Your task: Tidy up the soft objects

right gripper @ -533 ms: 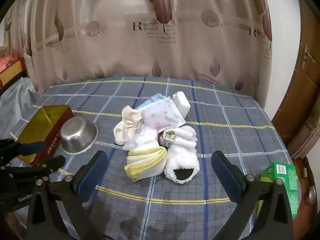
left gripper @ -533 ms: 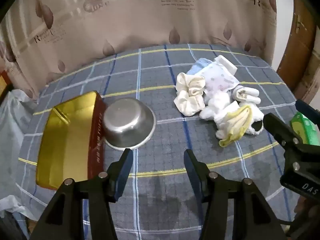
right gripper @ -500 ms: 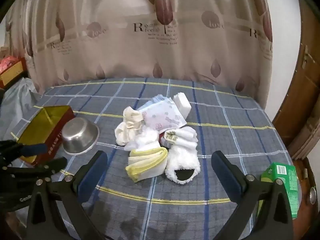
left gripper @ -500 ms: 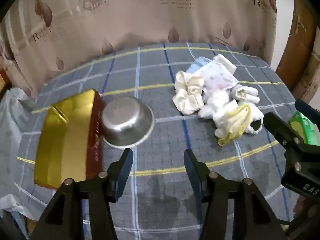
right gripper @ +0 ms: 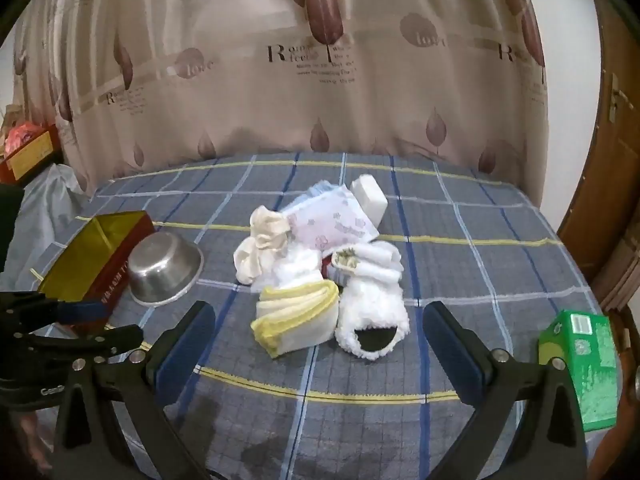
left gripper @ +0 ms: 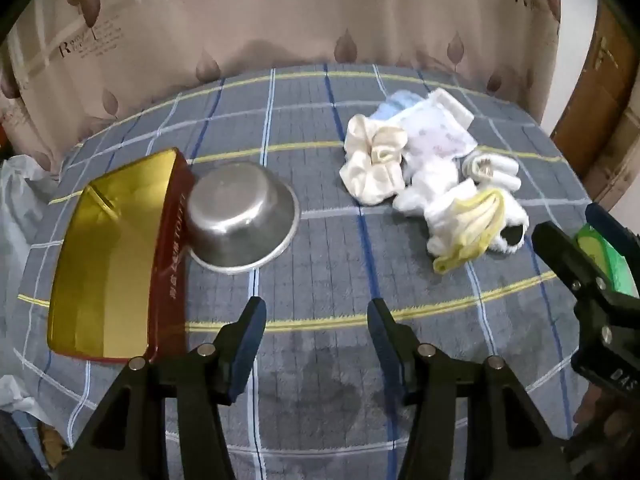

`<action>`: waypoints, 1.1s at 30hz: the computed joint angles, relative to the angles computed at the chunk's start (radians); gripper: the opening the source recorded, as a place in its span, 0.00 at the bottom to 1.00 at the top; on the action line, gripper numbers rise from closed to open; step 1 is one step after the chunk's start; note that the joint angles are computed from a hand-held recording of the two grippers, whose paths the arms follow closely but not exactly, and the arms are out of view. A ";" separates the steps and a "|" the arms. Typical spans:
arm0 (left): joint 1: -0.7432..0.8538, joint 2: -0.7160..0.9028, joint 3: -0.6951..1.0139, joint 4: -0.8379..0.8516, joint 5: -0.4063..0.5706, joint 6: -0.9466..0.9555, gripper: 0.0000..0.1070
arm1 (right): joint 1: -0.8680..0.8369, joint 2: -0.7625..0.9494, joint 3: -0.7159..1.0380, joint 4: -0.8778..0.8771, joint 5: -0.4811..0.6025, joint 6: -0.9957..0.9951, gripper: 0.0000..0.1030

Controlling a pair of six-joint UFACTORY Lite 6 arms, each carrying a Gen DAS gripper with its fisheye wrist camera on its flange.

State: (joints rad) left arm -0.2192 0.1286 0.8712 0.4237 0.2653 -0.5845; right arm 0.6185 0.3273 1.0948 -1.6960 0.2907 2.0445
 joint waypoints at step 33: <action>-0.033 -0.018 -0.055 0.365 -0.029 -0.362 0.51 | 0.031 -0.016 -0.025 0.007 0.038 -0.019 1.00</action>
State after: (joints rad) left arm -0.2519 0.1108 0.8164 0.7891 0.2368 -0.9469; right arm 0.6497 0.3118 1.0695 -1.6887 0.3284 2.0258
